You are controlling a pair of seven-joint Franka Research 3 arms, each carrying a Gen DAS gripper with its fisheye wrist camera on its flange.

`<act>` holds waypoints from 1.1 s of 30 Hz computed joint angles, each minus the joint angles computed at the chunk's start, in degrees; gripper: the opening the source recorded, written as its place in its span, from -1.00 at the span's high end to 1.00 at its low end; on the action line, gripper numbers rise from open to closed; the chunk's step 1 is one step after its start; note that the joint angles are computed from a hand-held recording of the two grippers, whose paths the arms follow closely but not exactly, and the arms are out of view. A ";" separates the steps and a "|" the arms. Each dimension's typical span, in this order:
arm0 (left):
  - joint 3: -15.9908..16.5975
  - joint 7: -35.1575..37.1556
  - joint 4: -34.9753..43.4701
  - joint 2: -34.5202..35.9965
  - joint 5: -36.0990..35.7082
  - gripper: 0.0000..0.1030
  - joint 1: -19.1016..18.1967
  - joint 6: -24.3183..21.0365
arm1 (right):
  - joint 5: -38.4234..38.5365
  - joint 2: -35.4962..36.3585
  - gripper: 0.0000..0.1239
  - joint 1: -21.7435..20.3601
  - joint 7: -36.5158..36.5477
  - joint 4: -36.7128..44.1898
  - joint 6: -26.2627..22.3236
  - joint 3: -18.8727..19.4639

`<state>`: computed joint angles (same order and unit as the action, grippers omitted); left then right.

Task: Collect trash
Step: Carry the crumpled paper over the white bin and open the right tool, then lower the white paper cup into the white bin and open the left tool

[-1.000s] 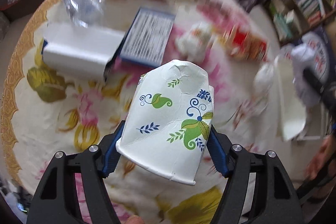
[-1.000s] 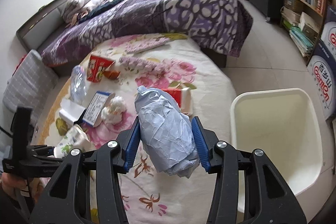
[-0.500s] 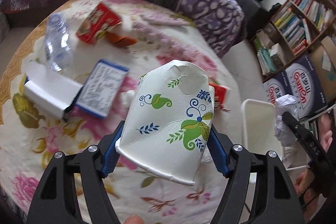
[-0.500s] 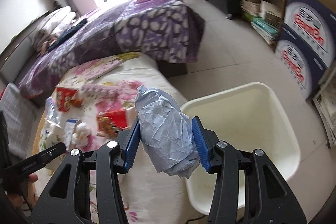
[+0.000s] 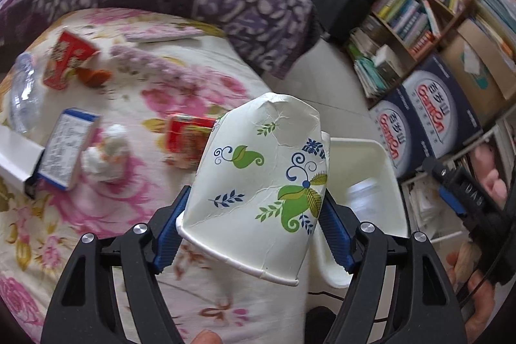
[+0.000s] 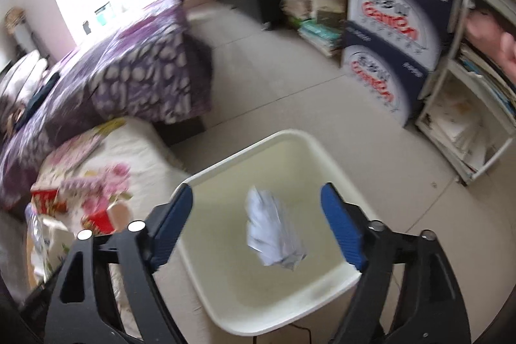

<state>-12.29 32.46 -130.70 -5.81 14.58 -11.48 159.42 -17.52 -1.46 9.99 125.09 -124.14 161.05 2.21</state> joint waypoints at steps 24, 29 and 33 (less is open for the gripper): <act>-5.21 18.85 23.51 20.44 -8.43 -0.64 -5.44 -2.72 | 12.71 -2.55 -0.54 -5.77 -1.52 -0.72 4.43 -1.89; -5.55 21.90 24.21 21.73 -11.31 -0.73 -5.74 -0.73 | 13.20 -1.72 -0.55 -6.00 -2.11 0.08 3.59 -1.92; -2.63 17.47 23.77 21.29 -6.14 -0.73 -7.97 -2.89 | 13.15 -1.30 -0.55 -5.50 -2.48 0.51 3.50 -1.76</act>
